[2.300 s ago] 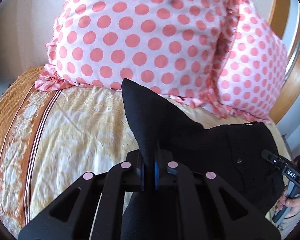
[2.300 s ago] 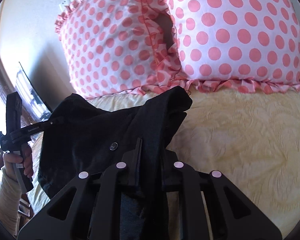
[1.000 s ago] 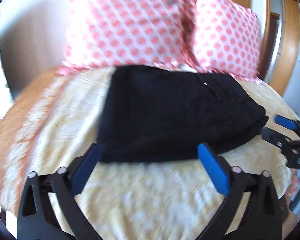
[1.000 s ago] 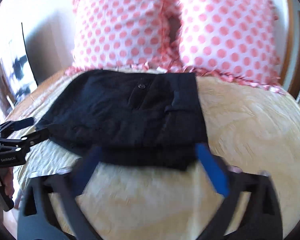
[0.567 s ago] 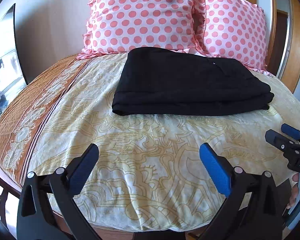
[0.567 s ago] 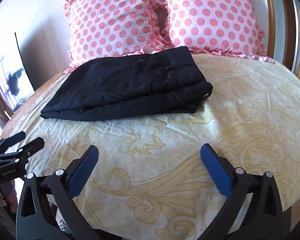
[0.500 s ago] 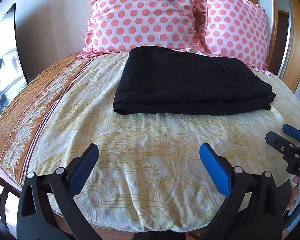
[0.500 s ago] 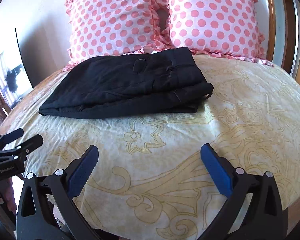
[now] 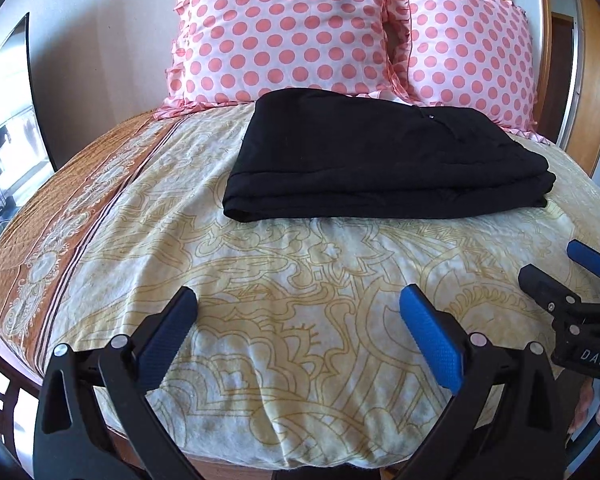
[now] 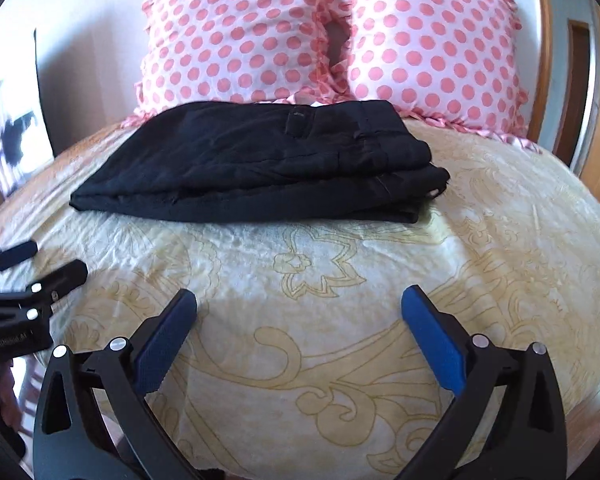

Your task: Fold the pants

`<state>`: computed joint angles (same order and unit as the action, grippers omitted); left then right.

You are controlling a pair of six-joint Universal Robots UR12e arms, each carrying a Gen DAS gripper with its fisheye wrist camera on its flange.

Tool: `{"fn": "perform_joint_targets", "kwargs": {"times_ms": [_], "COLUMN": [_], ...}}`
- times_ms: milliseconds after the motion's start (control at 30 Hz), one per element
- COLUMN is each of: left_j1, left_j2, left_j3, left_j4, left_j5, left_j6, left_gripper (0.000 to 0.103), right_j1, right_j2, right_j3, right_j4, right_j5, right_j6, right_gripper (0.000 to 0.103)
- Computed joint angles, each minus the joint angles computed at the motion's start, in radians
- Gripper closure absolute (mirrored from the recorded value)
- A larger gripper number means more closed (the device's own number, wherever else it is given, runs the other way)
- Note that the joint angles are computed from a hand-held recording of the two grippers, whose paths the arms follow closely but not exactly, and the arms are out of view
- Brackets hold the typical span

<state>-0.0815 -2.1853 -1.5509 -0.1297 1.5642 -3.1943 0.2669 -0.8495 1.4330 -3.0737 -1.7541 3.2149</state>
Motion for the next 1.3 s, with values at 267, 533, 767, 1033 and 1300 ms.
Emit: {"fn": "perform_joint_targets", "kwargs": {"times_ms": [267,533,767,1033,1300], "left_j1": [0.0,-0.001,0.0,0.0,-0.001], "left_j2": [-0.002,-0.003,-0.002,-0.002,-0.002], "left_j3": [-0.008,-0.009,-0.009,-0.01,-0.01], "left_j4": [0.03,0.035,0.035,0.035,0.035], "left_j5": [0.006,0.008,0.006,0.006,0.006], "left_j6": [-0.008,-0.01,-0.009,-0.009,-0.009], "left_gripper": [0.002,0.002,0.002,0.002,0.002], "right_j1": [0.005,0.008,0.007,0.007,0.008], "right_j2": [0.009,0.012,0.012,0.012,0.012], "right_j3": [0.005,0.002,0.002,0.002,0.002], "right_j4": [-0.051,-0.055,-0.054,-0.056,-0.057], "right_j5": [-0.028,-0.038,-0.038,-0.038,-0.038], "right_j6": [0.018,0.023,0.023,0.023,0.023], "right_gripper": [0.001,0.001,0.001,0.001,0.001]}}
